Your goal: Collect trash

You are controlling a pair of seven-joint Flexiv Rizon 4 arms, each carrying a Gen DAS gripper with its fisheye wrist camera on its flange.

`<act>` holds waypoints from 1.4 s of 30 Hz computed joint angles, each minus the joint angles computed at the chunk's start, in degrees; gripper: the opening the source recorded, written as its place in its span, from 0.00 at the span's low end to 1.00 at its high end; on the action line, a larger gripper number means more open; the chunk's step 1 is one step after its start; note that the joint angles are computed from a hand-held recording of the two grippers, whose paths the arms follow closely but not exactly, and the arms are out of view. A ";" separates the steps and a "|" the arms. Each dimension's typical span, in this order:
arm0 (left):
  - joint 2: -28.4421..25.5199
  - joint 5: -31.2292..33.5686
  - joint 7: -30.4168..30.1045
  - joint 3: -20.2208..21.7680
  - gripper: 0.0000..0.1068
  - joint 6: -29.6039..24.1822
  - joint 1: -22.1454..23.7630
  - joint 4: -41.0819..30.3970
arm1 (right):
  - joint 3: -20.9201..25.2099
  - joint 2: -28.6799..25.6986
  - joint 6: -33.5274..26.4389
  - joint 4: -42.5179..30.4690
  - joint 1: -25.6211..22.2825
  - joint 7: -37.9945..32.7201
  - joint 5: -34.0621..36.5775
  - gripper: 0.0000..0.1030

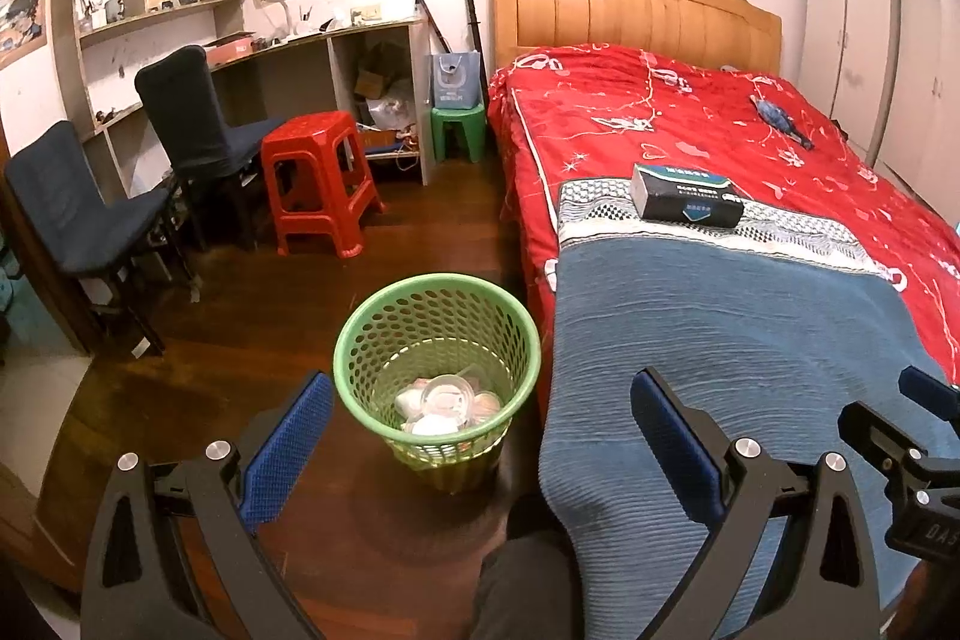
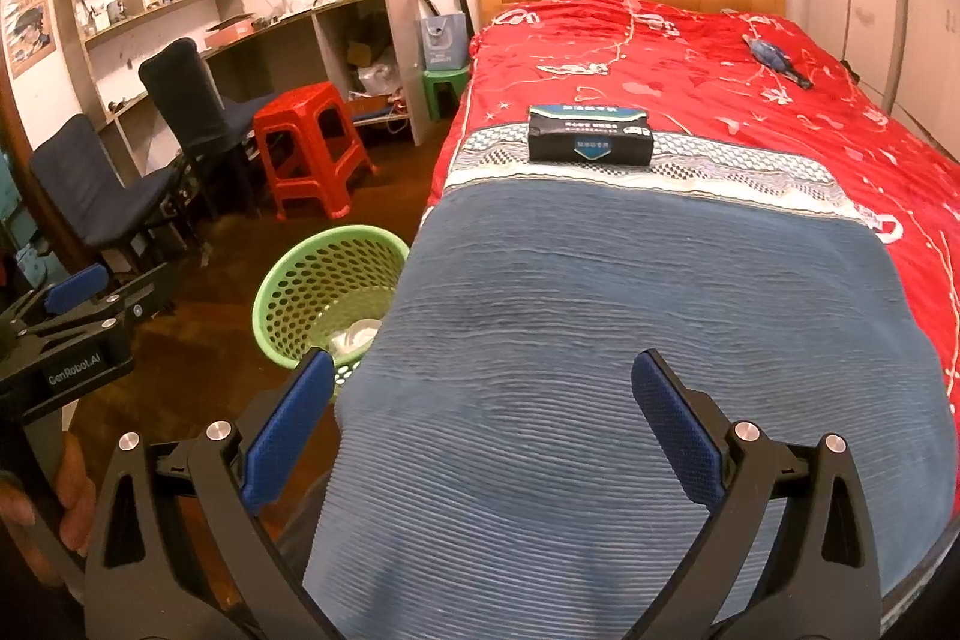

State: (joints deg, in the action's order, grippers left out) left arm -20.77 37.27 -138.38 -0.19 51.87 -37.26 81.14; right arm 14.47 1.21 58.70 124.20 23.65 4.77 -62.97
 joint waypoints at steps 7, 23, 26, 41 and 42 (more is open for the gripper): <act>-0.18 -0.07 0.12 -0.11 0.90 -0.13 -0.06 -0.16 | -0.01 -0.06 0.00 0.19 0.01 -0.21 0.41 0.95; -0.38 0.01 0.22 0.05 0.90 0.02 -0.26 -0.32 | 0.09 0.36 -0.13 0.47 -0.12 0.50 0.21 0.95; -0.38 0.55 -0.04 0.19 0.90 0.12 -0.49 -0.47 | 0.10 0.63 -0.12 0.58 -0.26 0.76 -0.15 0.95; -0.54 2.41 -1.22 0.23 0.90 -0.67 -1.63 -1.43 | 0.66 1.77 -0.78 1.19 -0.78 1.64 -0.60 0.95; -0.54 2.46 -1.29 0.23 0.90 -0.70 -1.63 -1.46 | 0.66 1.78 -0.81 1.17 -0.80 1.60 -0.55 0.95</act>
